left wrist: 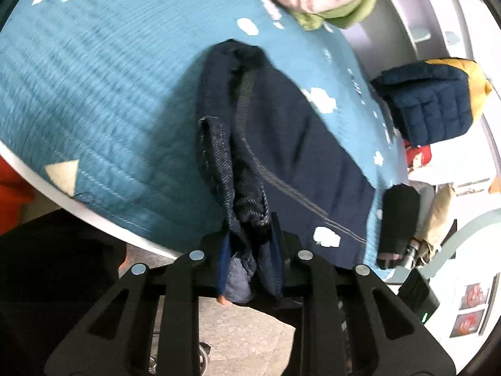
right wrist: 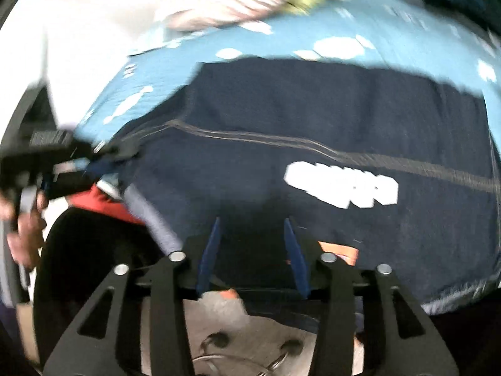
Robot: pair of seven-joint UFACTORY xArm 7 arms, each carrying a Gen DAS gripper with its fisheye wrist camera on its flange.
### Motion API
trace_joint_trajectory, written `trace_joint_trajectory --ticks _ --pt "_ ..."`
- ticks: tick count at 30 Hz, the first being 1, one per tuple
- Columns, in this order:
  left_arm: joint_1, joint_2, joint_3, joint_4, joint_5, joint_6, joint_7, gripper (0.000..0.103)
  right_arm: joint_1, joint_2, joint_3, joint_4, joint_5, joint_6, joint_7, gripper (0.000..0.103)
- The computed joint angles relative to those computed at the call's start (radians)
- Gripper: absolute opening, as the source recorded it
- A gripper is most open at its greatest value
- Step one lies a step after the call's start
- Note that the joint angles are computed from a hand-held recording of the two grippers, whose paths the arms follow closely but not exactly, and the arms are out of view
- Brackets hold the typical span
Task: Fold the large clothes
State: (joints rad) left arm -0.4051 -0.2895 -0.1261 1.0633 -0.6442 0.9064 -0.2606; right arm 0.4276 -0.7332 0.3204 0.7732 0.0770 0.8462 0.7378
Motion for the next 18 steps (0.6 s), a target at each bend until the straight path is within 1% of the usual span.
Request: trace_joint_trajectory --ticks 1,3,5,7,10,11,12,14,17,18 --pt "-0.005 0.008 -0.004 0.026 0.006 0.015 0.002 0.022 -0.003 0.008 0.024 0.012 -0.02 -0.021 -0.002 0.051" --pt "-0.014 0.018 -0.008 0.059 -0.005 0.019 0.009 0.022 -0.004 0.018 0.05 0.022 -0.048 -0.053 -0.005 0.059" --pt "-0.023 0.039 -0.019 0.102 -0.003 0.032 0.009 0.02 -0.01 0.039 0.082 0.039 -0.092 -0.073 -0.011 0.065" --pt "-0.03 0.056 -0.024 0.141 -0.005 0.039 0.026 0.018 -0.003 0.053 0.094 0.038 -0.115 -0.108 -0.019 0.067" --pt "-0.031 0.098 -0.044 0.206 0.049 0.071 0.018 0.018 -0.034 0.097 0.14 0.047 -0.182 -0.134 0.006 0.07" --pt "-0.031 0.116 -0.051 0.222 0.073 0.081 0.013 0.018 -0.033 0.104 0.139 0.043 -0.189 -0.137 0.014 0.07" --pt "-0.029 0.124 -0.048 0.225 0.071 0.089 0.017 0.018 -0.035 0.119 0.137 0.04 -0.196 -0.153 0.024 0.07" --pt "-0.023 0.137 -0.043 0.223 0.042 0.093 0.01 0.018 -0.064 0.15 0.153 0.05 -0.237 -0.157 0.06 0.07" --pt "-0.02 0.138 -0.043 0.229 0.034 0.108 0.027 0.018 -0.045 0.186 0.113 0.05 -0.23 -0.205 0.068 0.07" --pt "-0.019 0.141 -0.044 0.237 0.038 0.115 0.031 0.018 -0.039 0.197 0.101 0.049 -0.231 -0.228 0.06 0.068"
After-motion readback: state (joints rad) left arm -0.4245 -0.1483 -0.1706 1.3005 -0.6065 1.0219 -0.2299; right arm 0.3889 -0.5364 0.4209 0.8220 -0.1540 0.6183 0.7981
